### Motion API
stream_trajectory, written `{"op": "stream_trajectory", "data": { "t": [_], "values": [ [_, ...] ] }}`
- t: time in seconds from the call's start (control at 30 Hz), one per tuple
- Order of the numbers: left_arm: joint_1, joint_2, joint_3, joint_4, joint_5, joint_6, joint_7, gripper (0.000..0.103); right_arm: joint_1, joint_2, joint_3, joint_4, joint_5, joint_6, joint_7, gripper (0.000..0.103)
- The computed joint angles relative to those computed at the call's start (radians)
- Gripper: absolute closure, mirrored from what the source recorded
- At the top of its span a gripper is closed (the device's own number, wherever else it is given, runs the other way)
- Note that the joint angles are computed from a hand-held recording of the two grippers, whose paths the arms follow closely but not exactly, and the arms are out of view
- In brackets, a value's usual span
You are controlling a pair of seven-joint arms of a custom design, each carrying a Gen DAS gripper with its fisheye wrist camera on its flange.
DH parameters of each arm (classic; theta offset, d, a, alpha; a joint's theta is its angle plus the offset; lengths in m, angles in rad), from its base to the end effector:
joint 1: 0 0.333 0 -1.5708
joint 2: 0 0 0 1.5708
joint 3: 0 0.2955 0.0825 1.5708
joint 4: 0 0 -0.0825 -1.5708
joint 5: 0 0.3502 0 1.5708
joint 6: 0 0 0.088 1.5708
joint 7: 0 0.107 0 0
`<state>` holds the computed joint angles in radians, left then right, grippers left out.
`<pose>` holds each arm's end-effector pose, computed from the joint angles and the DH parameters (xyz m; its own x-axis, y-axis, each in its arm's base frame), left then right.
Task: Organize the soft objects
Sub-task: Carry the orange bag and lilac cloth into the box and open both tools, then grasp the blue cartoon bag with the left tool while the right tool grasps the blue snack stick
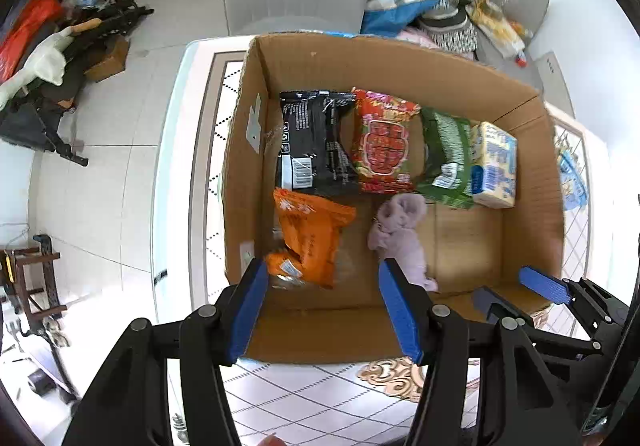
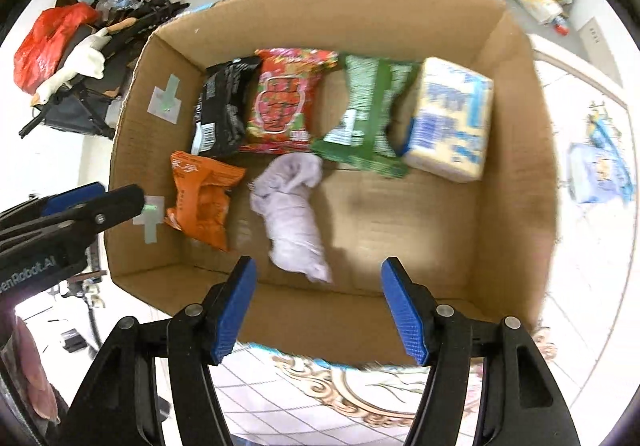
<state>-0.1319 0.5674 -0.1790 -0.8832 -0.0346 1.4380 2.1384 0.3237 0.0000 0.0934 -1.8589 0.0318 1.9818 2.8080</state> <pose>0.6301 -0.1652 0.5578 -0.7527 -0.6488 0.1120 -0.6571 0.7510 -0.0657 0.4949 0.2215 0.5127 -0.7323 -0.6693 -0.1256 -0.6736 0.7390 -0.0113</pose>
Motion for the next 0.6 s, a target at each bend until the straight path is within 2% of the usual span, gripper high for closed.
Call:
{"op": "stream_trajectory", "data": {
  "t": [0.07, 0.1, 0.13, 0.2, 0.37, 0.6],
  "values": [
    [0.026, -0.086, -0.005, -0.132, -0.035, 0.053, -0.006, 0.046, 0.005, -0.024, 0.005, -0.001, -0.022, -0.033, 0.016, 0.036],
    [0.031, -0.120, -0.006, -0.182, -0.043, 0.081, -0.005, 0.037, 0.008, -0.037, 0.009, -0.001, -0.037, -0.051, 0.027, 0.034],
    [0.039, -0.159, -0.006, -0.238, -0.051, 0.115, 0.005, 0.018, 0.011, -0.051, 0.013, -0.001, -0.048, -0.071, 0.038, 0.031],
    [0.050, -0.239, -0.006, -0.348, -0.063, 0.190, 0.029, 0.005, 0.015, -0.070, 0.022, 0.007, -0.076, -0.111, 0.059, 0.011],
    [0.063, -0.348, 0.005, -0.478, -0.084, 0.302, 0.049, 0.004, 0.031, -0.092, 0.044, 0.038, -0.135, -0.196, 0.101, 0.005],
    [0.076, -0.443, 0.016, -0.558, -0.135, 0.358, 0.074, 0.004, 0.052, -0.127, 0.069, 0.057, -0.175, -0.231, 0.174, 0.003]
  ]
}}
